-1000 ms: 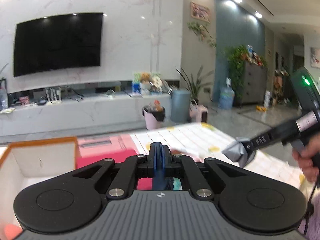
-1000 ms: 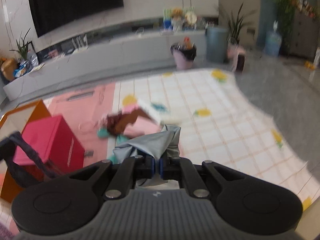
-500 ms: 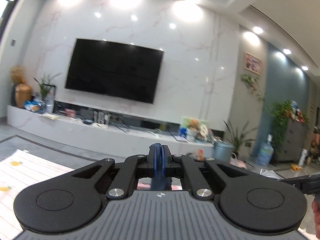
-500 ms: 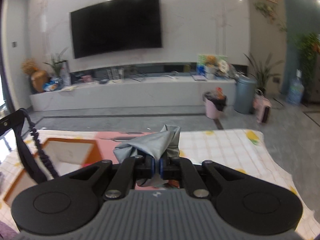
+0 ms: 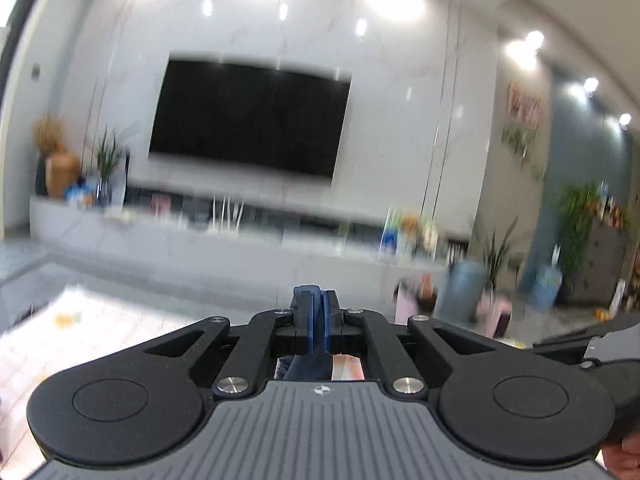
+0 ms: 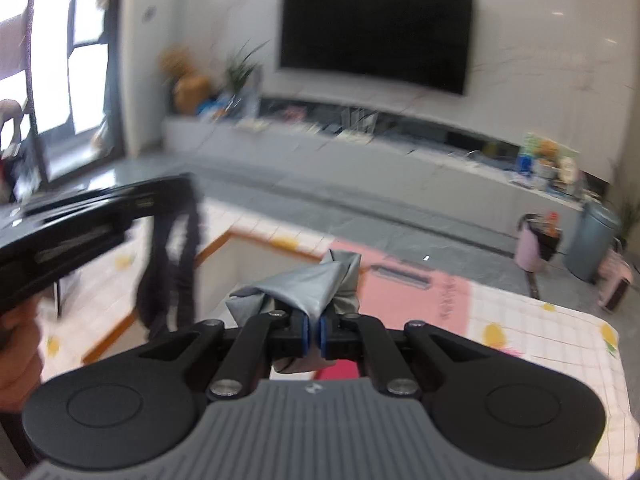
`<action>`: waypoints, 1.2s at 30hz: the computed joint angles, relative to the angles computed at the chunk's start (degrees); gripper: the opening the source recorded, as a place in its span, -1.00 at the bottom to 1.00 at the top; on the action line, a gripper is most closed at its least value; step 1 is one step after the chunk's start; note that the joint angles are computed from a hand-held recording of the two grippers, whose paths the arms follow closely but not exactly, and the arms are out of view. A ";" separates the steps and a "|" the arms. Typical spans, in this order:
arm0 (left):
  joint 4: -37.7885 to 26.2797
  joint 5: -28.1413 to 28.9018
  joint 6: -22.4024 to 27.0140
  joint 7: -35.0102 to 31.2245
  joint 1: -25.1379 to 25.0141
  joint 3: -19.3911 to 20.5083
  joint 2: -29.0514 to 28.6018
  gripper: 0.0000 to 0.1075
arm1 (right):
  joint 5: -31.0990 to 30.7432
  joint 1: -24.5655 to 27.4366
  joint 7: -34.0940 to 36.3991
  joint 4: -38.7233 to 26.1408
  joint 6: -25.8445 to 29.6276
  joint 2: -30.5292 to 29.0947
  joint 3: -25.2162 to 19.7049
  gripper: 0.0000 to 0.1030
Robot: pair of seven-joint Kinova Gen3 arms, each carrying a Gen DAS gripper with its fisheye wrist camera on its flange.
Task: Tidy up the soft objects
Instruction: 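Carry both items to the orange box and lower the navy strap into it with the left gripper, then open the left gripper to drop the navy strap while the right gripper releases the grey cloth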
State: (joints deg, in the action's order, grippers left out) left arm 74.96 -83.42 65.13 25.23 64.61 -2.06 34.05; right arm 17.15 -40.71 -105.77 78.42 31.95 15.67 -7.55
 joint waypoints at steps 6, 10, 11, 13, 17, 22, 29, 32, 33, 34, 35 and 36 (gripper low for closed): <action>2.69 13.98 -8.88 -10.34 -13.78 11.21 -4.27 -0.92 | -3.55 0.08 7.29 -2.98 4.57 4.64 -2.63 -0.96; 0.56 22.06 -8.74 -19.66 -23.46 20.98 -2.85 -0.91 | -3.11 -1.78 8.73 -5.85 8.85 8.04 -0.78 -0.96; 0.15 24.17 -8.20 -21.99 -25.94 23.64 -2.28 -0.91 | -2.98 -2.12 8.92 -6.22 9.61 8.49 -0.44 -0.95; -3.01 27.59 -5.06 -26.65 -29.69 28.67 0.29 -0.91 | -3.33 -2.08 9.60 -7.41 11.12 9.41 -0.12 -0.95; -8.29 35.21 -1.06 -35.80 -29.44 27.56 3.05 -0.91 | -2.67 -2.91 12.20 -9.89 14.32 10.65 0.38 -0.95; -12.11 46.02 -0.83 -42.82 -22.09 14.39 3.64 -0.91 | -2.79 -3.37 16.44 -12.50 18.27 11.25 -0.19 -0.95; -12.86 54.54 -1.42 -46.38 -16.68 3.47 3.03 0.21 | -2.91 -5.19 20.21 -16.82 23.60 13.74 0.21 -0.95; -12.57 50.32 -1.99 -44.19 -12.81 -0.19 3.42 0.47 | -2.86 -5.81 21.73 -19.04 25.73 14.85 0.52 -0.95; -12.47 48.42 -2.03 -43.22 -11.52 -1.21 3.60 0.53 | -2.82 -5.97 22.29 -19.91 26.49 15.25 0.64 -0.95; -12.04 46.64 -2.06 -42.39 -10.39 -1.96 3.65 0.56 | -2.92 -6.04 22.82 -21.01 27.39 15.76 0.75 -0.95; -12.09 45.37 -1.74 -42.09 -9.79 -2.29 3.86 0.56 | -3.27 -5.92 23.46 -22.27 28.37 16.36 0.76 -0.95; -12.06 44.48 -1.45 -41.77 -9.44 -2.45 3.95 0.56 | -3.71 -5.78 24.18 -23.49 29.42 16.93 0.74 -0.95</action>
